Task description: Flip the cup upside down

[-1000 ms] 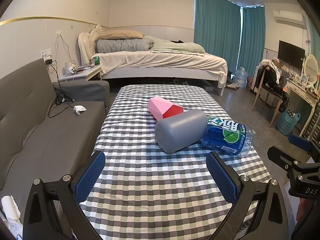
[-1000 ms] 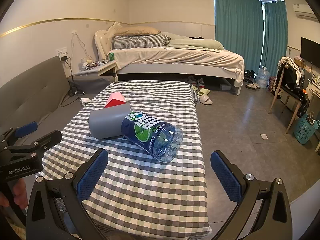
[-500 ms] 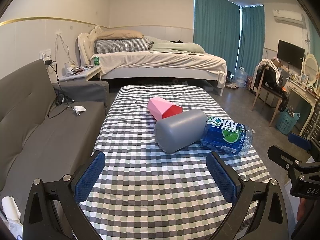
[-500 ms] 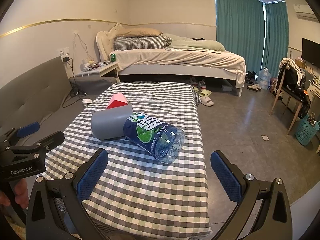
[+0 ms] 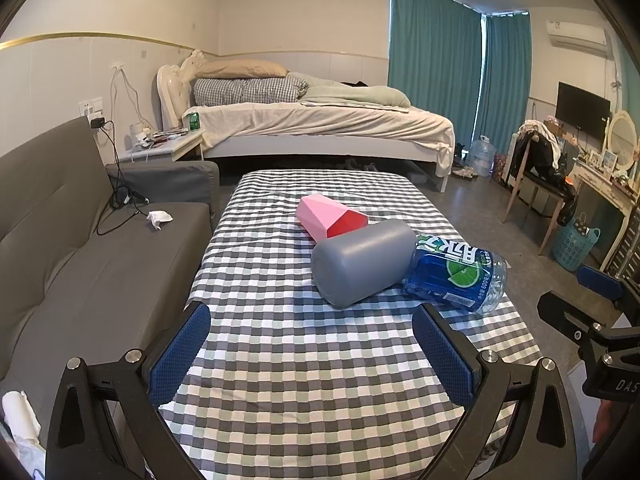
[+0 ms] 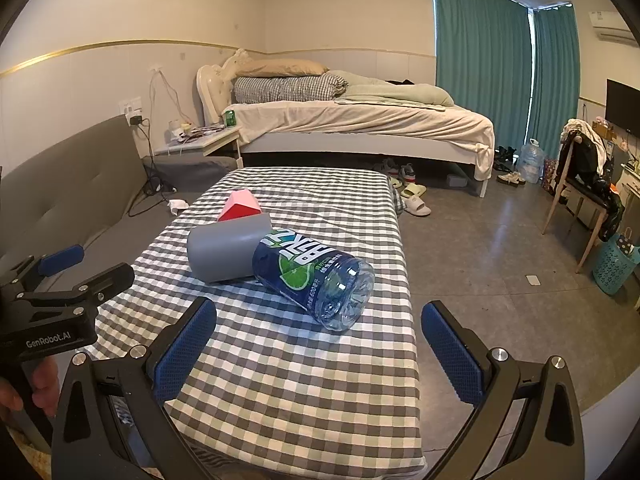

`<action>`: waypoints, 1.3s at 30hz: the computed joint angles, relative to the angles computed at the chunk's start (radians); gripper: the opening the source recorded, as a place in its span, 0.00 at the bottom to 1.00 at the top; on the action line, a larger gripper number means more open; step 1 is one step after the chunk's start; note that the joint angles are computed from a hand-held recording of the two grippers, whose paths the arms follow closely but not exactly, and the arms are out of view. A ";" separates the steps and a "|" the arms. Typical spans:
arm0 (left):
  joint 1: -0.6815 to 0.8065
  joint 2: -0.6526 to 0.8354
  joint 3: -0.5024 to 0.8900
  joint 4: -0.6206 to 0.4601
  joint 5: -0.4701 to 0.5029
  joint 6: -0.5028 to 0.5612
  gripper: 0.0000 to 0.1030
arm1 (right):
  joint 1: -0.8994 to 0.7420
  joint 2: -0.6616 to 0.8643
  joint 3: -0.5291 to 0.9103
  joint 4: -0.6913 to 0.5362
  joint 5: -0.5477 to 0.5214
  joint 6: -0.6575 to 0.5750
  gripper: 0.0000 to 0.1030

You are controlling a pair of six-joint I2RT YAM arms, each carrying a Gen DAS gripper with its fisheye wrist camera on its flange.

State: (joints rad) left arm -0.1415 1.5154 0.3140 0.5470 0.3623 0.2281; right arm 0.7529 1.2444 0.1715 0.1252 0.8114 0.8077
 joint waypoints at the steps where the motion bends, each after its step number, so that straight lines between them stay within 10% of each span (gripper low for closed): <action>1: 0.004 0.004 0.003 -0.001 0.003 0.002 1.00 | -0.002 0.006 0.001 0.003 -0.004 -0.002 1.00; 17: 0.111 0.234 0.345 -0.221 -0.039 0.002 1.00 | -0.262 0.170 0.232 0.056 -0.304 -0.341 1.00; 28: 0.107 0.475 0.631 -0.286 -0.134 -0.009 1.00 | -0.501 0.855 1.088 -0.318 -0.621 -0.494 1.00; 39: 0.094 0.584 0.707 -0.313 -0.163 0.018 1.00 | -0.548 1.180 1.525 -0.611 -0.692 -0.542 0.93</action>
State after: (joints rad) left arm -0.0474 2.0996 1.0213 0.2336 0.1993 0.2460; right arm 0.2046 2.4240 1.6968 -0.4860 0.1190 0.2653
